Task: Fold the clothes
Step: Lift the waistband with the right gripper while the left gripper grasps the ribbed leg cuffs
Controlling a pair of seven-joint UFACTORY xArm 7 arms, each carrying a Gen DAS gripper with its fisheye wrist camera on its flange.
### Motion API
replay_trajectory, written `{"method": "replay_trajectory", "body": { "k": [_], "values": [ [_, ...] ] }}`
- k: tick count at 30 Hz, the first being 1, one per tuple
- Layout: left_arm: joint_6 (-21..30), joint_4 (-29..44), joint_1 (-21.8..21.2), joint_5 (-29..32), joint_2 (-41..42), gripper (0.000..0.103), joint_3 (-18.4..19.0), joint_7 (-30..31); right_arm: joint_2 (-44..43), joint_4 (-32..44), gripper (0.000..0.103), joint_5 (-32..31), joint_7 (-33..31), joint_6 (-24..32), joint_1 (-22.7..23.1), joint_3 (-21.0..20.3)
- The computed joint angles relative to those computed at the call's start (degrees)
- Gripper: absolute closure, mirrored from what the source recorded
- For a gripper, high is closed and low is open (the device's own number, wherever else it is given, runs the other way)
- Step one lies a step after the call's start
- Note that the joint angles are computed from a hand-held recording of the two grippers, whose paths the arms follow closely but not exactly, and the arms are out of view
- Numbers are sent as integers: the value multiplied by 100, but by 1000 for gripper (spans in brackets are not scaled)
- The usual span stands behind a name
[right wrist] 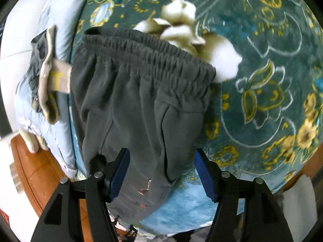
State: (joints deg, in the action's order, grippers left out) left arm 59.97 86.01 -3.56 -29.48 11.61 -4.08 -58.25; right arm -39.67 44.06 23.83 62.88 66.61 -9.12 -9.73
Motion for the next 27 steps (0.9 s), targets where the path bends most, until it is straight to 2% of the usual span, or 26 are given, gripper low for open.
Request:
{"method": "replay_trajectory", "body": {
  "k": [4,5,6,7,8,10,12,13,17,20,24,27],
  "values": [
    [-365,-285,33,-300,-95,43,-2,-43,-14,-207,38,105,280,-162,-22,96],
    [-455,-354,40,-378,-117,43,-3,-50,-27,-253,41,114,333,-201,-18,116],
    [-478,-364,44,-391,-114,43,0,-55,-32,-274,51,98,380,-211,-14,133],
    [-459,-326,42,-350,-93,50,4,-55,-34,-288,64,78,424,-211,-8,150],
    [-444,-281,39,-304,-71,55,7,-55,-24,-273,70,43,446,-187,2,157],
    [-381,-153,36,-220,-20,75,13,-106,19,-187,87,-52,437,-110,22,155],
    [-245,76,25,-44,52,86,22,-171,68,-52,92,-125,363,-52,57,142],
    [-183,199,14,78,74,90,28,-189,79,19,94,-150,324,-42,70,139],
    [-52,476,23,257,5,93,23,-107,27,246,96,-207,240,-87,91,147],
    [290,701,46,388,-87,93,42,-11,-130,419,96,-292,196,30,96,140],
    [949,1521,-4,681,188,93,36,-81,-328,656,97,-342,319,149,97,169],
    [1368,2533,-112,889,769,93,-7,-318,130,1204,97,-360,42,97,260,66]
  ]
}}
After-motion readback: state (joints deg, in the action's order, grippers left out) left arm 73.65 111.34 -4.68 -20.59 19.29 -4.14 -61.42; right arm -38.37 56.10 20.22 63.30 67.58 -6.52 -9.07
